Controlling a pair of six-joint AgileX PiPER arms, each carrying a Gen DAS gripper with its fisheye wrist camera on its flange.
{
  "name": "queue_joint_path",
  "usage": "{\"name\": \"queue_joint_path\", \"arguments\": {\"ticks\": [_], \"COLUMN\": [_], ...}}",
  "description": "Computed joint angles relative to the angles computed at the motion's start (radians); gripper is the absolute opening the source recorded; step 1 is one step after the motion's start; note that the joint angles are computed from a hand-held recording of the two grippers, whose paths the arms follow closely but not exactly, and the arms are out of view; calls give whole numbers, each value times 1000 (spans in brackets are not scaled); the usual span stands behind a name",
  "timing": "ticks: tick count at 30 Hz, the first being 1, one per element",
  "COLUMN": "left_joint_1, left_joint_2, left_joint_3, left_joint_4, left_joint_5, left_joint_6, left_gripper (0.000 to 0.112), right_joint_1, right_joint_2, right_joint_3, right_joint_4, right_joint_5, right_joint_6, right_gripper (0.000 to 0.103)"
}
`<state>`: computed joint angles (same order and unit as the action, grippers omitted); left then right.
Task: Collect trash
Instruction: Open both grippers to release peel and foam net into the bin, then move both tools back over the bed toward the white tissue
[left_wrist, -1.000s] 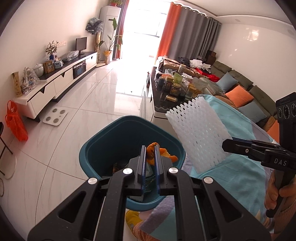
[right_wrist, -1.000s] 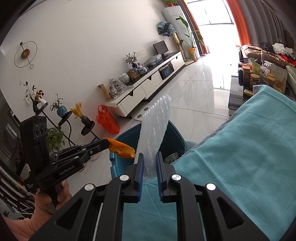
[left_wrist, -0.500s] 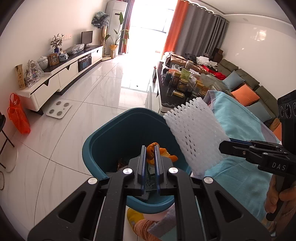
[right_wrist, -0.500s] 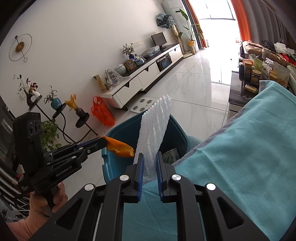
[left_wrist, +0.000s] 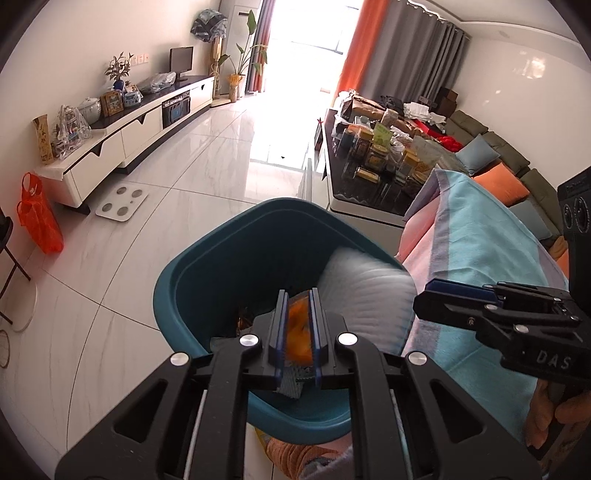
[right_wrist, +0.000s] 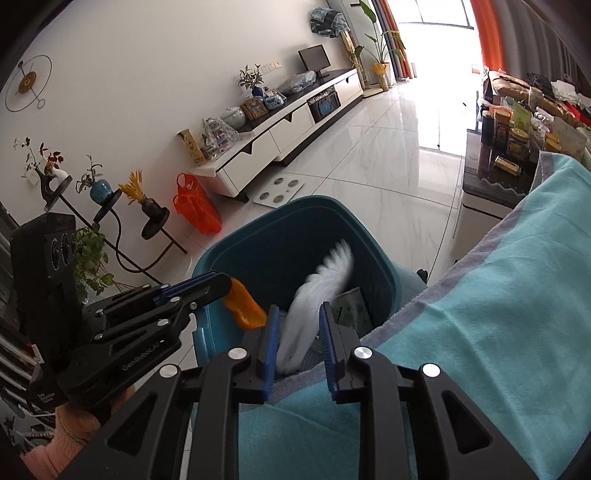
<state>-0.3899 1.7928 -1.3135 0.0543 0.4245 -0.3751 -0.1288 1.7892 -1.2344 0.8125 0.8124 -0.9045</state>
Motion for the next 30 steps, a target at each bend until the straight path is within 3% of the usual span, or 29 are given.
{"name": "queue_joint_path", "arguments": {"ticks": [7, 10, 16, 18, 24, 30], "left_joint_1": [-2, -19, -88, -129, -300, -450], "left_joint_2": [0, -30, -110, -122, -64, 81], "left_joint_3": [22, 44, 106, 106, 1, -197], "left_joint_4": [-16, -18, -161, -258, -412, -444], "left_joint_5": [-40, -65, -134, -150, -125, -47], "left_joint_6": [-2, -3, 181, 294, 500, 542], "left_gripper": [22, 32, 47, 54, 54, 54], "right_joint_1": [-43, -85, -240, -341, -655, -971], "right_joint_2": [-27, -57, -201, -261, -333, -318], "right_joint_3": [25, 48, 163, 210, 280, 267], "right_joint_4": [38, 69, 150, 180, 213, 214], "right_joint_5": [34, 62, 128, 172, 296, 402], "right_joint_6": [-47, -99, -267, -336, -468, -542], "right_gripper": [25, 25, 26, 29, 29, 29]}}
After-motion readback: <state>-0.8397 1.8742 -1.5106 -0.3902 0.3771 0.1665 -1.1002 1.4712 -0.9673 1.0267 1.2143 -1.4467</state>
